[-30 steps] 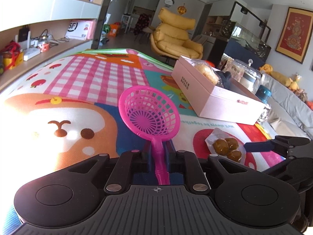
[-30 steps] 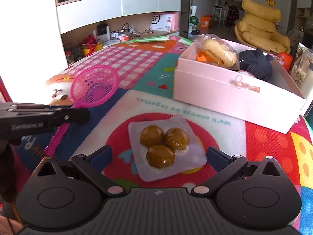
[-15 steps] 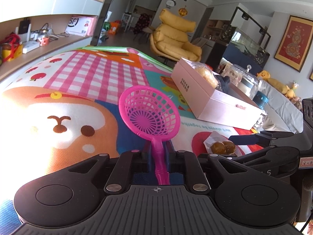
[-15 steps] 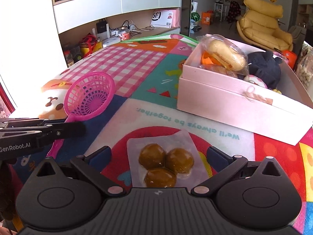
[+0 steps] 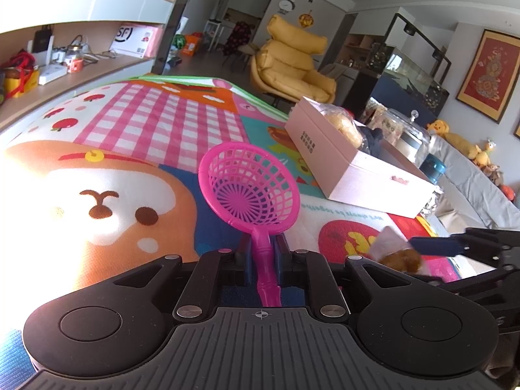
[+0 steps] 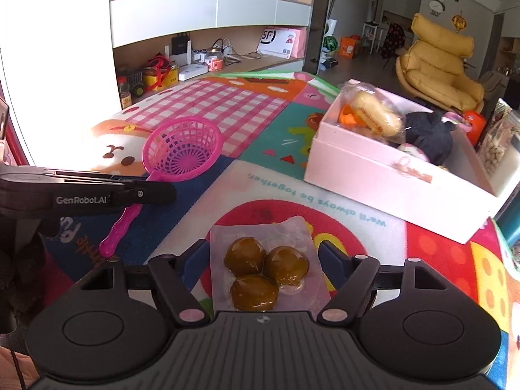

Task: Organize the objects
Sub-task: 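Grasp the brown candy tray with the right tool while the left tool holds the net, then carry the pink net over the box and release it with the left tool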

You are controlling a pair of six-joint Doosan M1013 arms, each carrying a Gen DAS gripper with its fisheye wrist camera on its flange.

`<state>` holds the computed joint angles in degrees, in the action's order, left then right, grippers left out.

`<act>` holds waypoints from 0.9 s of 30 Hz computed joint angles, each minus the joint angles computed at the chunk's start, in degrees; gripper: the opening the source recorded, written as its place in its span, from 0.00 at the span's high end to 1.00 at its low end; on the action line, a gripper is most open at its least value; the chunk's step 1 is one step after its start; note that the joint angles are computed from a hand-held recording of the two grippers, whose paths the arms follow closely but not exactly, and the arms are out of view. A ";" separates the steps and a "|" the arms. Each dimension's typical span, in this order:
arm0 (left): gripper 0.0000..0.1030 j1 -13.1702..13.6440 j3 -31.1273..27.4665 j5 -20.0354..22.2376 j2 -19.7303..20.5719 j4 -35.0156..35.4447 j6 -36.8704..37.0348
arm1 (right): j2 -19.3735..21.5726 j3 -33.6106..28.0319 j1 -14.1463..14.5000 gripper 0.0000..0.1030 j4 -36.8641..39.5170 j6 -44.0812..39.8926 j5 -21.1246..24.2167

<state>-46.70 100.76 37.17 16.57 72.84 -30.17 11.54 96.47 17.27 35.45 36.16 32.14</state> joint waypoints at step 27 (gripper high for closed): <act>0.85 -2.85 -16.79 8.55 3.40 -3.44 28.43 | -5.66 10.09 -8.94 0.30 36.49 -29.63 -1.39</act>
<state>-49.56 83.97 45.72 19.98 69.41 -1.75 5.88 106.56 8.34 71.95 6.53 30.76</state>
